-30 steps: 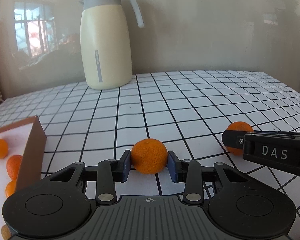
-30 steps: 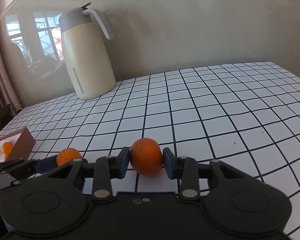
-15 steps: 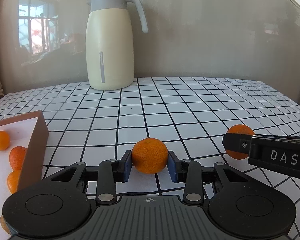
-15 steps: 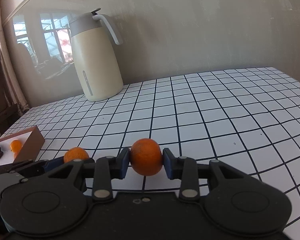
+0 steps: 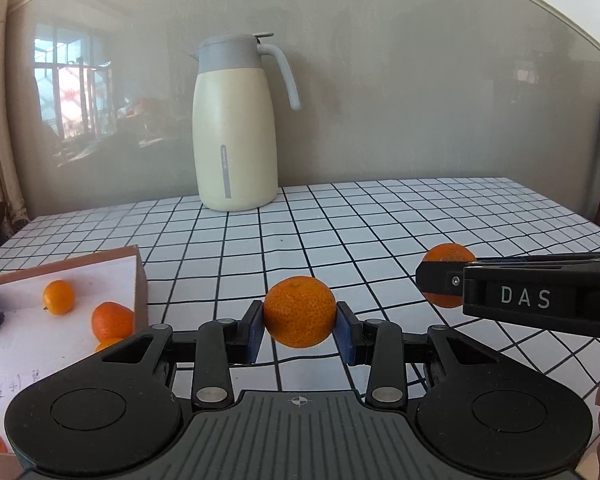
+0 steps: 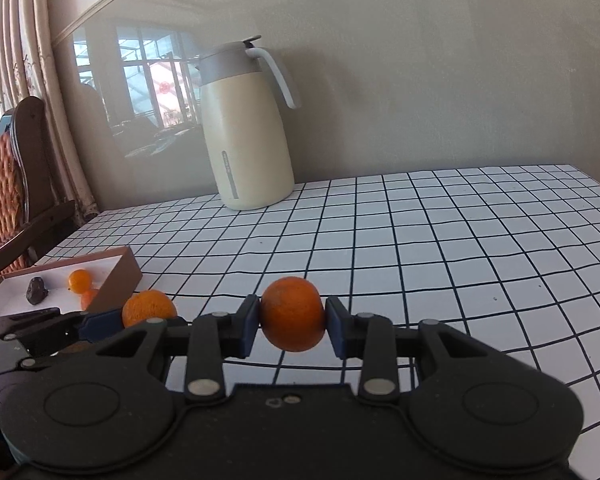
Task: Organize fruits
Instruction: 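Carry both held oranges back over the white box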
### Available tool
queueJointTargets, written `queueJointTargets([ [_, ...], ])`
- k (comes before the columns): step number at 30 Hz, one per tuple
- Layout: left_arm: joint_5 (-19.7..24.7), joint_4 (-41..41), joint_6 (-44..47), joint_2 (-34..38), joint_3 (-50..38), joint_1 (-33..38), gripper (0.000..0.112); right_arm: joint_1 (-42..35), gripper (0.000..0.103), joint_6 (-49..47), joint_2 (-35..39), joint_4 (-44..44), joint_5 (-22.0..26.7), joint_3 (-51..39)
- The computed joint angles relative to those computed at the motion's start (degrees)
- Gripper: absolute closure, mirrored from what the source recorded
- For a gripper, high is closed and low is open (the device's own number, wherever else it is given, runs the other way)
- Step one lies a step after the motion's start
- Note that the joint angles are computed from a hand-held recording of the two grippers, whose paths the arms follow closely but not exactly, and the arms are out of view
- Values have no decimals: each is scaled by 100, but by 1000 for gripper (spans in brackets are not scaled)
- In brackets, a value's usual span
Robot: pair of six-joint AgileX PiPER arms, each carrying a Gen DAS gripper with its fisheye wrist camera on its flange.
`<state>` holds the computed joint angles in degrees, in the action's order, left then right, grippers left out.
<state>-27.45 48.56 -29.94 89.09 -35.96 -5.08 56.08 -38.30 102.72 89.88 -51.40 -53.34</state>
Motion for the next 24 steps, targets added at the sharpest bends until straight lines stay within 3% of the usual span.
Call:
queueJointTargets([
  [8,-304,1348,-1072,-413,61,897,75,126,76,-386,171,-21,285,-437],
  [24,-1173,2531,-1768,-790,368,2946,75,362,76,-946,617,-370,953,-1526],
])
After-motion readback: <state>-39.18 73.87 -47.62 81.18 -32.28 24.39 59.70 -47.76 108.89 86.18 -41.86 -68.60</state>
